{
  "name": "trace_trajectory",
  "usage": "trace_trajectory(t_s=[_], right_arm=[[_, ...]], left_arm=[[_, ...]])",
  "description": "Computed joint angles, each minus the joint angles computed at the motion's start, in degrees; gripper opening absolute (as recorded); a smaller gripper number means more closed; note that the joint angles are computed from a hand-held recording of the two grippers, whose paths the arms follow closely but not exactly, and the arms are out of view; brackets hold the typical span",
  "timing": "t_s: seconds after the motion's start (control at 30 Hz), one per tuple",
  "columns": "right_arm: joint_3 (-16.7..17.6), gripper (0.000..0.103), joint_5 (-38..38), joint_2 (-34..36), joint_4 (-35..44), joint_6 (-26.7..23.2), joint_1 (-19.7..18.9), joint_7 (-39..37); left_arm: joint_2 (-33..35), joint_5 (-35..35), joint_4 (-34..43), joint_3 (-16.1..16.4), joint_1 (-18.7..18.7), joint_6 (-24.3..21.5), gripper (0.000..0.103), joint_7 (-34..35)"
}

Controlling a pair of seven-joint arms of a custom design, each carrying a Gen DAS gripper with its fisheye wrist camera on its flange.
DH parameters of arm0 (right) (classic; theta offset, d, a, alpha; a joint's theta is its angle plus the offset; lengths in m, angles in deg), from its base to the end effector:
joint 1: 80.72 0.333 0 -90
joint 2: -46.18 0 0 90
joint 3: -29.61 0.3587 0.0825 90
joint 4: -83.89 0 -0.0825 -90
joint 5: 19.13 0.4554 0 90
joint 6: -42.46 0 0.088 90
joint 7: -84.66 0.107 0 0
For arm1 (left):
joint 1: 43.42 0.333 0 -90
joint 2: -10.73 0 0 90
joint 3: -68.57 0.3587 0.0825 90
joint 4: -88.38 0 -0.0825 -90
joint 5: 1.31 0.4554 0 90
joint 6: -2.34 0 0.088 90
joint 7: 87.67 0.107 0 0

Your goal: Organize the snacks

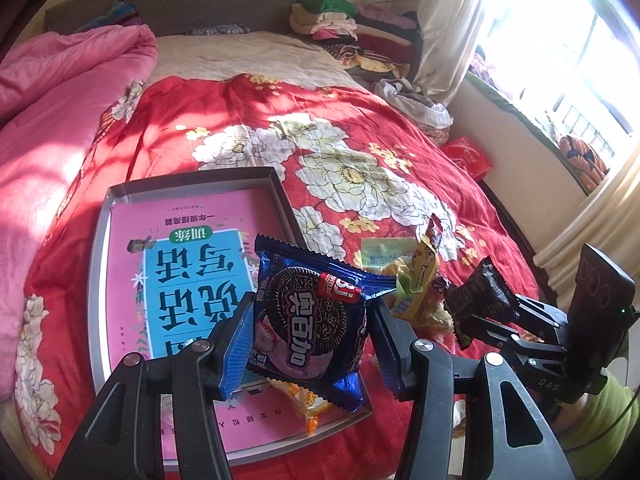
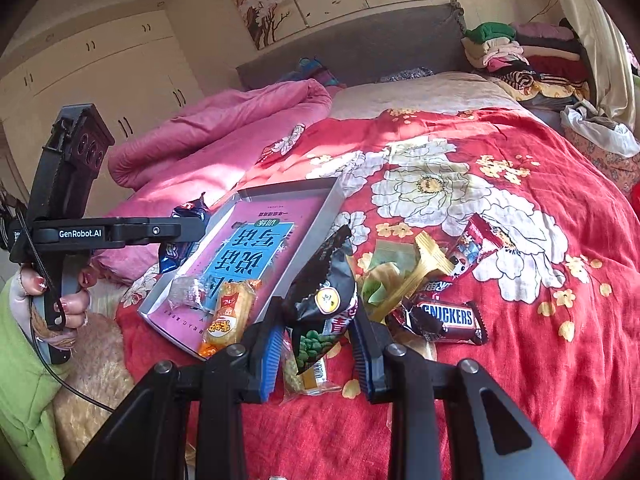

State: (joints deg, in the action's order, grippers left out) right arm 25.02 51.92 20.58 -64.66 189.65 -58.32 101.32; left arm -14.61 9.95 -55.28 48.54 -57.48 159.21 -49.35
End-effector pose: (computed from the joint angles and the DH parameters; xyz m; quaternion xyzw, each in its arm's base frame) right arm 0.4474 0.1277 0.4420 -0.7943 0.4035 -0.0286 0.4533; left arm 0.4054 -0.2954 0.5048 -0.7080 0.6195 -0.3036 0.1506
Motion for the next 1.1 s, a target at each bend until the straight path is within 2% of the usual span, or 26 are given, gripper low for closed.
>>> trace_trajectory(t_s=[0.43,0.77,1.1], right_arm=[[0.15,0.032,1.33,-2.49,-0.9,0.7,1.27,-1.73],[0.62,0.032,1.88,-4.39,-1.28,0.01,3.1,-2.5],[1.8,0.032,1.09,-4.73,-1.0,-0.96,5.52,-2.3]], left_arm=[[-8.68,1.65,-4.5,-1.66,1.97,-2.73,0.056,-5.31],[-14.18,3.18,-6.83,-2.94,2.54,-7.34,0.056,-8.08],[-19.22,3.75,-9.74,-2.91,2.29,-10.94,0.056,-9.87]])
